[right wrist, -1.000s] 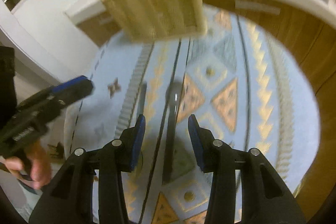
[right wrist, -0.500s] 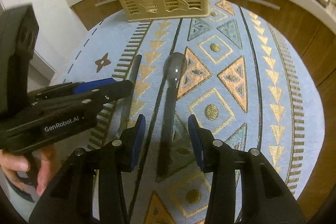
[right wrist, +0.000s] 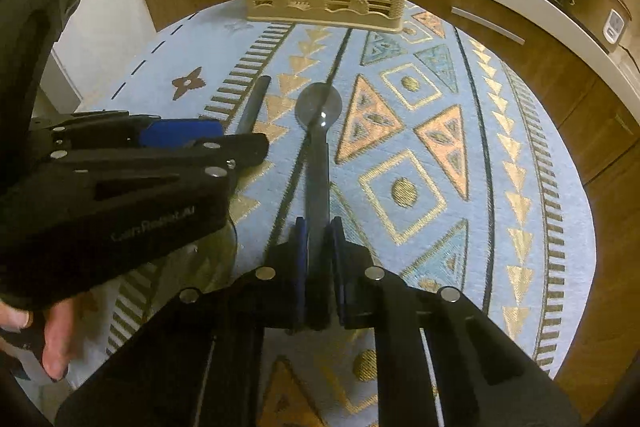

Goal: Organize utensils
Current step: 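Grasp a clear spoon with the left tool while the right tool grasps a metal spoon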

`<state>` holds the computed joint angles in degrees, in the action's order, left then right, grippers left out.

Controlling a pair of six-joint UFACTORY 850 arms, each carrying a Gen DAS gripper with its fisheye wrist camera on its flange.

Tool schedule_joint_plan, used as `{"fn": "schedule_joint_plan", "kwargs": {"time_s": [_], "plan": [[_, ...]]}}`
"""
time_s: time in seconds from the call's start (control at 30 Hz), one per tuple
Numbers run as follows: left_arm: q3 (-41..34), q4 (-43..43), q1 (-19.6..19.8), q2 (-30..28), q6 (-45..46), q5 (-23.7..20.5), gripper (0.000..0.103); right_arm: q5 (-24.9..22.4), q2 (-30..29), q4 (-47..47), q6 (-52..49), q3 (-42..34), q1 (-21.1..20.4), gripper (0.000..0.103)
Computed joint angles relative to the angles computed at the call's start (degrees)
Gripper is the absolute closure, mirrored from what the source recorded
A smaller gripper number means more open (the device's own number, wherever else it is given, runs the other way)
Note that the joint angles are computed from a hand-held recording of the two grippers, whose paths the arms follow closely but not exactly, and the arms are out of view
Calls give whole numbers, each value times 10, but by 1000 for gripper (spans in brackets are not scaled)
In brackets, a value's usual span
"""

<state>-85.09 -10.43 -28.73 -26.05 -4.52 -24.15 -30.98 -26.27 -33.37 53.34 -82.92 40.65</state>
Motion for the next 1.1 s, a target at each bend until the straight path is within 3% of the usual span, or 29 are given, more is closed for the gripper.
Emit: {"fn": "schedule_joint_plan", "kwargs": {"time_s": [0.1,0.17,0.23,0.3,0.33,0.57,0.83,0.93,1.0,1.1], "plan": [[-4,64,-10,-2,-47,-2,68,20,19,1,23,26,-7,93],[-14,152,-23,-8,-111,-18,68,30,33,-3,41,42,-13,93],[-23,261,-39,-15,-189,-41,80,35,42,-4,52,52,-17,93],[-20,295,-43,-14,-210,-46,86,39,49,0,57,60,-23,93],[-19,284,-41,-12,-200,-45,92,42,52,8,53,63,-26,93],[16,207,-8,17,-159,-9,93,50,66,33,37,79,-39,93],[21,-5,38,22,33,-22,92,43,54,137,-69,62,-53,92],[9,-84,49,12,116,-48,92,23,41,183,-126,37,-60,82],[-4,-84,51,3,123,-58,91,9,31,216,-162,15,-69,68],[-34,-107,59,-16,152,-96,89,-5,15,274,-229,-18,-83,67]]}}
